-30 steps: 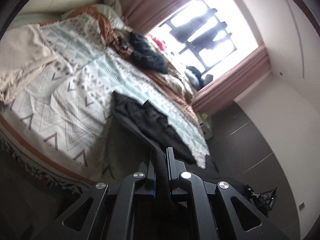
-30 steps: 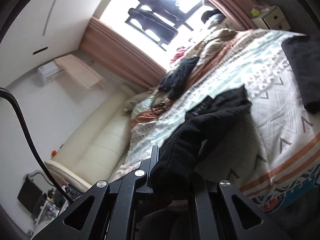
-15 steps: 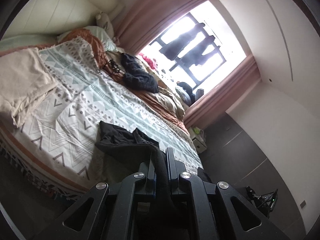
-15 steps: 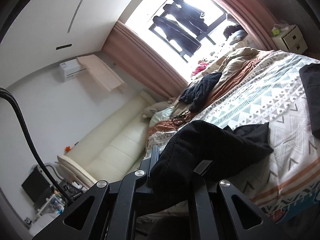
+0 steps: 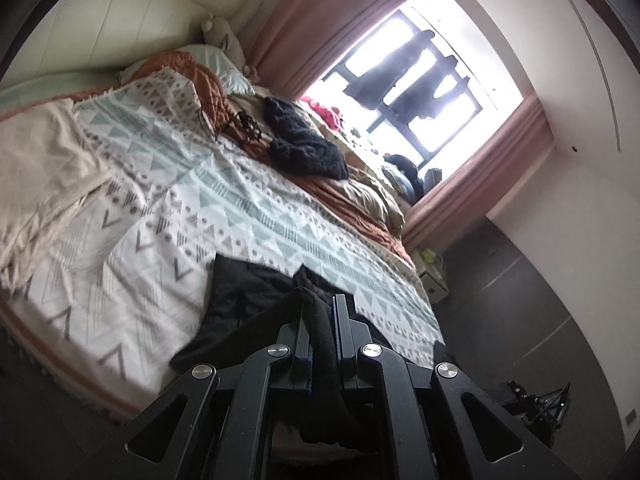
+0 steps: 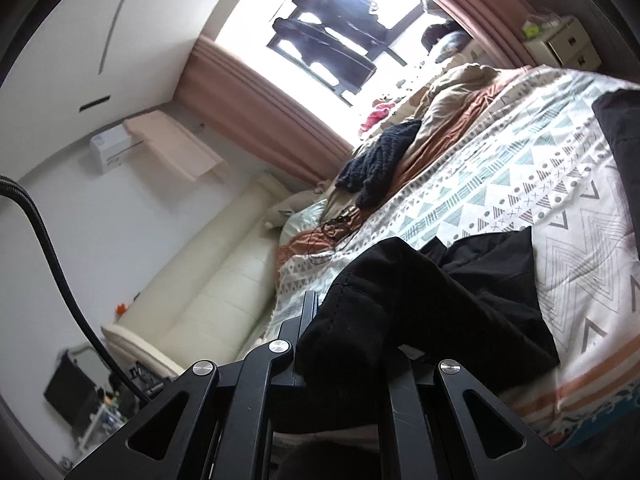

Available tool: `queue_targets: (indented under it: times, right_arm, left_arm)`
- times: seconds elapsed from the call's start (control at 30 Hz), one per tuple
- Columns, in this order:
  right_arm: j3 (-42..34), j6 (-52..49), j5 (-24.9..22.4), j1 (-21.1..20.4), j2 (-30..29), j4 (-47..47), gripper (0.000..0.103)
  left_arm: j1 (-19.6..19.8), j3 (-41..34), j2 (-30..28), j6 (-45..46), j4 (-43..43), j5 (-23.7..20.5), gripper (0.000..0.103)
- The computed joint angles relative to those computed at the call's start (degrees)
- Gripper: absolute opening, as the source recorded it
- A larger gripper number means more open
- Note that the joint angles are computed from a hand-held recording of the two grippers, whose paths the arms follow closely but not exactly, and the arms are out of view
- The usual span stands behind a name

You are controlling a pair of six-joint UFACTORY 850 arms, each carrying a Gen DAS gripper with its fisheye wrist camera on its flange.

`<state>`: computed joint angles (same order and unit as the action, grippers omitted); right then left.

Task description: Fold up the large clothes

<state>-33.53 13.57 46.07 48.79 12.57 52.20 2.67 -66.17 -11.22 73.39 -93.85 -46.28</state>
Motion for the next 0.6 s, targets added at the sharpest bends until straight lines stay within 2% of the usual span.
queue_targets:
  times: [0.1,0.23,0.3,0.37,0.47,0.6]
  right_arm:
    - [-1.3,1.5,-1.5,-3.8,-0.8,-2.4,0.008]
    - [-3.9,4.8,-4.0,-9.3,-2.9,-5.2,0.008]
    - [-6.3,5.8,-5.8,-12.4,-5.0,-6.2,0.008]
    - [-8.9,6.4,-8.1,-15.4,-7.3,-7.8,0.008]
    - [-12.2,14.1,-10.4,-19.8,-11.4,-13.2,0.008]
    - [-15.8,20.1,-12.4,-23.6,-16.7,-16.0,0.008]
  left_arm:
    - [-2.2,-3.4,-1.9,0.1,-1.0,4.2,0.007]
    - [-4.9,-9.2,-5.8,-3.2,0.7,8.2,0.007]
    - [-6.3,-12.8,-8.6,-5.7,1.8,11.6,0.007]
    - [-7.2,-16.1,-11.1,-9.2,3.9,13.5,0.007]
    - [-8.2,-21.3,-15.5,-15.2,7.7,15.5,0.007]
    - [-9.4,-27.2,-20.5,-22.3,13.9,17.6,0.007]
